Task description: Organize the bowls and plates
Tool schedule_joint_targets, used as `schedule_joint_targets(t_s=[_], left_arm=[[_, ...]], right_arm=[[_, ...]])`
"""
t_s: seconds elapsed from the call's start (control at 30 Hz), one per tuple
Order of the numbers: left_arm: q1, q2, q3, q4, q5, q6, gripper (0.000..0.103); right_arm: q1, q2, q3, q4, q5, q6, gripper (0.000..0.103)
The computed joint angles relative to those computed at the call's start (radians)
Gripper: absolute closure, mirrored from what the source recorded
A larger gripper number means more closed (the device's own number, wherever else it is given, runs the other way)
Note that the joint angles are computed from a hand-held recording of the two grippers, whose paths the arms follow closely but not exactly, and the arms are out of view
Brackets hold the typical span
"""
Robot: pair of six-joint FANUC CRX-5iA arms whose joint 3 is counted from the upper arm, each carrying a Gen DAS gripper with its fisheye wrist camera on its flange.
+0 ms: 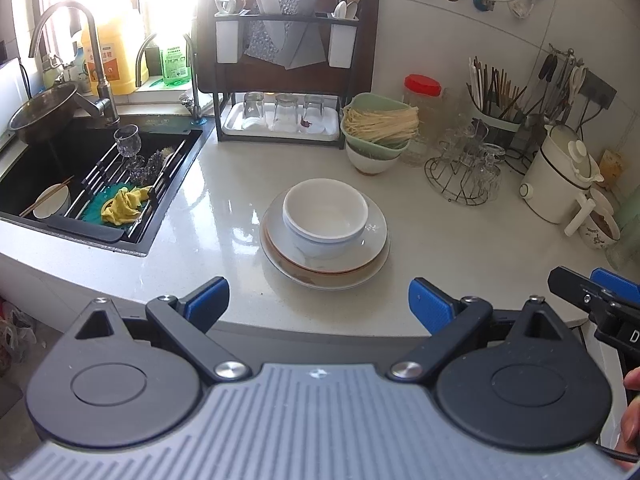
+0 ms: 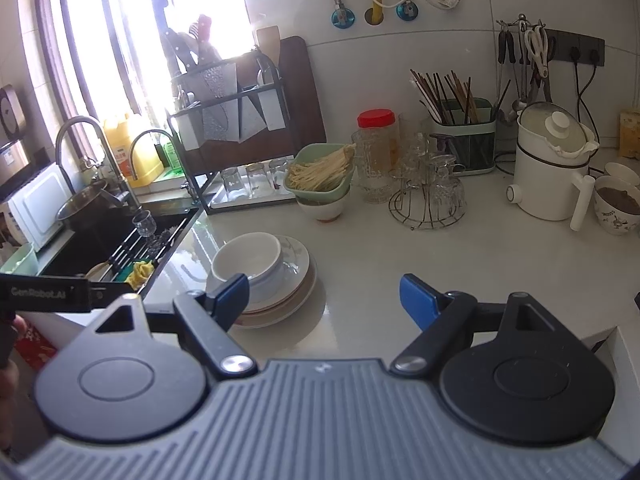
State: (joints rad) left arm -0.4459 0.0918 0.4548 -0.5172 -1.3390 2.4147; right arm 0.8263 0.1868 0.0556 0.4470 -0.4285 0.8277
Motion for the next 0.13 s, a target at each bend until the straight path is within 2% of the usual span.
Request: schedule_joint_targets(t_s=[0.13], left_arm=[[0.000, 0.001, 0.002, -0.002, -0.002, -0.003, 0.005]], right_arm=[[0.000, 0.003, 0.002, 0.008, -0.004, -0.004, 0.019]])
